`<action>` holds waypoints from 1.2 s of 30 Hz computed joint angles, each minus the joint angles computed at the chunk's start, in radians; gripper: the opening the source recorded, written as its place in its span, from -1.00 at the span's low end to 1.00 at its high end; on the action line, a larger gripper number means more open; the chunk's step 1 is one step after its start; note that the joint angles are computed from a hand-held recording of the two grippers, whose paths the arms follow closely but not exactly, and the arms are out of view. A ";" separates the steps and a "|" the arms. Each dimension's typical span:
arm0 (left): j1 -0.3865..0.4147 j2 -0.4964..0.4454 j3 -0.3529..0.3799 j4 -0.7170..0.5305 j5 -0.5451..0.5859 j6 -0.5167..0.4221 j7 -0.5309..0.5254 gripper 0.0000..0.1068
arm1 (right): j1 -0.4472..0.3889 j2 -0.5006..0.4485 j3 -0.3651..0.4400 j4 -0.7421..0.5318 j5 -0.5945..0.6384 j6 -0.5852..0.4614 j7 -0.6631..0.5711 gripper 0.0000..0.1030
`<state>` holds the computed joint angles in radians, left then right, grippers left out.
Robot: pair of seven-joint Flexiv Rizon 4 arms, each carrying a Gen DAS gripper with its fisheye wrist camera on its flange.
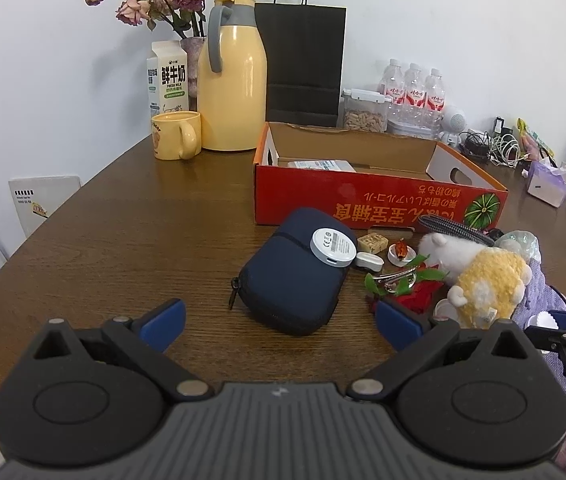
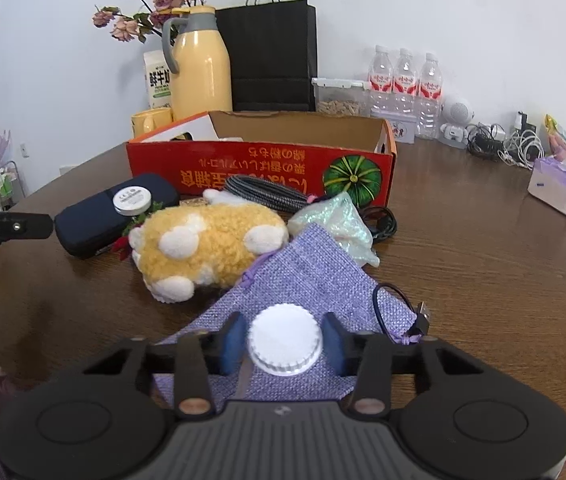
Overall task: Organize objects
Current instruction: 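Grasp the white round cap with the right gripper while the left gripper grasps the white lid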
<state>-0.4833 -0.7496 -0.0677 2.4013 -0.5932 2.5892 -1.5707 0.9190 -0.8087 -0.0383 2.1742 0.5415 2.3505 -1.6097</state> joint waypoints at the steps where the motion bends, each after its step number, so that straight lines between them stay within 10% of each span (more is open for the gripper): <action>1: -0.001 0.000 0.000 0.001 -0.001 0.002 -0.001 0.93 | -0.011 -0.004 0.009 -0.001 -0.009 0.007 0.007 -0.24; 29: -0.011 -0.068 0.026 -0.166 -0.053 -0.037 0.174 0.93 | -0.119 -0.007 0.063 -0.036 -0.079 0.135 0.021 -0.25; 36: 0.008 -0.113 0.021 -0.267 -0.033 -0.081 0.308 0.52 | -0.125 -0.007 0.054 -0.060 -0.071 0.110 0.007 -0.25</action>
